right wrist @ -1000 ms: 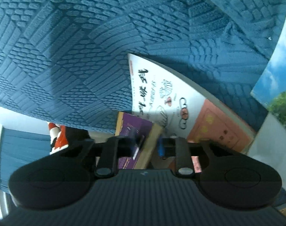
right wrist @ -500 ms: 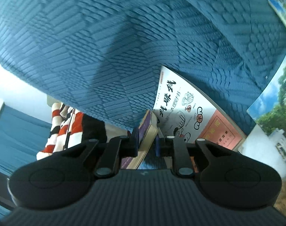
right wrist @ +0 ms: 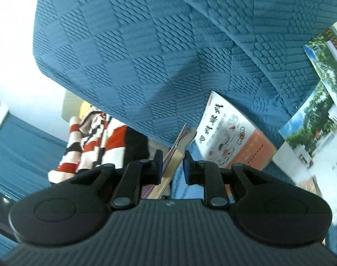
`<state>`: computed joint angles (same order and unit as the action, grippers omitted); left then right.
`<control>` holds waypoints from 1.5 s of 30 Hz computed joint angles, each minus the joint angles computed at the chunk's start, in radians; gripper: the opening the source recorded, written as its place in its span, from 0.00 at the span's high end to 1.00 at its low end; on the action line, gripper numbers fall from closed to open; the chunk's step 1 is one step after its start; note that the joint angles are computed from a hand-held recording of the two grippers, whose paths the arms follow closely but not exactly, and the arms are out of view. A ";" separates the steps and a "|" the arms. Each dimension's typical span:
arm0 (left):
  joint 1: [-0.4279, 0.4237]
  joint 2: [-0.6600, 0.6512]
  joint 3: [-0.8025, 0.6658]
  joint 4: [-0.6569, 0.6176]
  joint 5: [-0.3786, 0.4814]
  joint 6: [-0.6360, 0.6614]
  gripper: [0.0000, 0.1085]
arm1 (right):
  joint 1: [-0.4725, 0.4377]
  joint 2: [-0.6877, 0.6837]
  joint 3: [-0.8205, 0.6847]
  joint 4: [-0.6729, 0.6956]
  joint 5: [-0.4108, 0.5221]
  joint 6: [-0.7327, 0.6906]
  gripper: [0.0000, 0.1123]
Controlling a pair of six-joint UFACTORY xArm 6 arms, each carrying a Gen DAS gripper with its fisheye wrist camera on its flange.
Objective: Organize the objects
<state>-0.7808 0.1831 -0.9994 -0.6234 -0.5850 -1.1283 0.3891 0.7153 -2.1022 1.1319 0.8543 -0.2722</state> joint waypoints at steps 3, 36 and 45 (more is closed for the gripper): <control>-0.018 -0.037 0.005 -0.017 0.005 0.019 0.82 | -0.001 -0.092 0.101 0.029 -0.023 -0.033 0.80; -0.245 0.218 -0.746 -1.427 -0.080 1.607 0.79 | -0.014 -0.746 0.938 0.083 -0.334 -0.243 0.79; -0.219 0.244 -0.680 -1.531 -0.029 1.621 0.80 | 0.033 -0.759 1.053 0.057 -0.434 -0.273 0.78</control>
<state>-0.9997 0.4275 -1.6791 -2.1542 -0.6135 0.4923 0.4220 -0.0433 -1.0493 1.1885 0.4207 -0.5457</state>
